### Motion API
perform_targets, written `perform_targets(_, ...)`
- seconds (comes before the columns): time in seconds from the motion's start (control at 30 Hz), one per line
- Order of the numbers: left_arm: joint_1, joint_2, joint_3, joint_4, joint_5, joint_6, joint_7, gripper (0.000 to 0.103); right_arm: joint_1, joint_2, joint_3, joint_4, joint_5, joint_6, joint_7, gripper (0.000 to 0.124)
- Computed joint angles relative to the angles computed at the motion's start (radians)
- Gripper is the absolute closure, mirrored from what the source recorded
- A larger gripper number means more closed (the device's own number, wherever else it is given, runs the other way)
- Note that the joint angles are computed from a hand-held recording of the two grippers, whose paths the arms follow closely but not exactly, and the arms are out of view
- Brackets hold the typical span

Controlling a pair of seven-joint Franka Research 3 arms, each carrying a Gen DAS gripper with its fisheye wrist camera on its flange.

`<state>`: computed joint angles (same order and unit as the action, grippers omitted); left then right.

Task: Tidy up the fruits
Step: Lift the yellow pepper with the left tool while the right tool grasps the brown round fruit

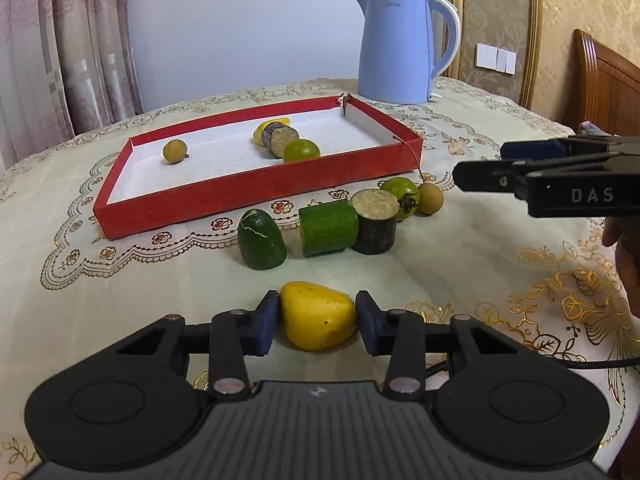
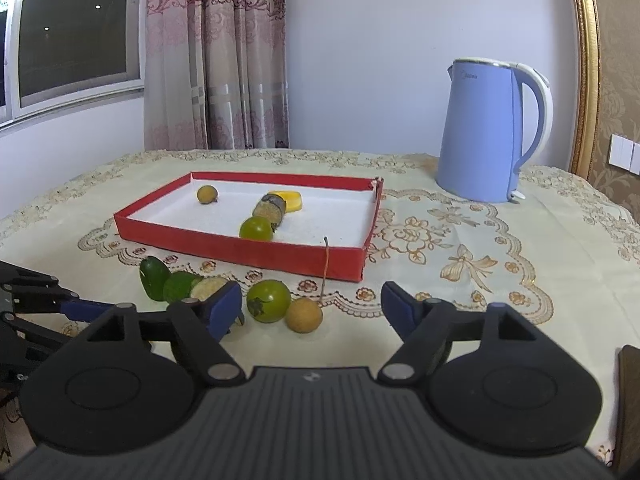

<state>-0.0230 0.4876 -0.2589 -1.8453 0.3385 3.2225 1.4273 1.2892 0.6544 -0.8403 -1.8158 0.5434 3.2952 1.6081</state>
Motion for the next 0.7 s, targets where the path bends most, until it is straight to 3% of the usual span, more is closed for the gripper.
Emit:
perform_targets(0.1,-0.011,0.001,0.014,0.000,0.000,0.010,-0.007,0.063,0.007,0.014,-0.018,0.005,-0.006,-0.023,0.014,0.048)
perform_targets(0.2,-0.148,-0.007,0.176,0.001,0.005,0.034,-0.059,0.063,-0.015,0.006,-0.002,0.013,-0.051,-0.047,0.024,0.056)
perform_targets(0.23,-0.160,-0.007,0.195,0.002,0.006,0.036,-0.070,0.063,-0.022,0.008,0.002,0.021,-0.066,-0.062,0.033,0.061)
perform_targets(0.33,-0.122,-0.004,0.164,0.007,0.007,0.032,-0.083,0.063,-0.047,0.019,0.013,0.048,-0.110,-0.106,0.061,0.073)
perform_targets(0.47,-0.200,-0.004,0.264,0.009,0.012,0.043,-0.123,0.063,-0.099,0.014,0.058,0.079,-0.175,-0.134,0.075,0.080)
perform_targets(0.7,-0.218,0.003,0.291,0.017,0.029,0.047,-0.144,0.063,-0.195,0.017,0.135,0.153,-0.285,-0.201,0.093,0.087)
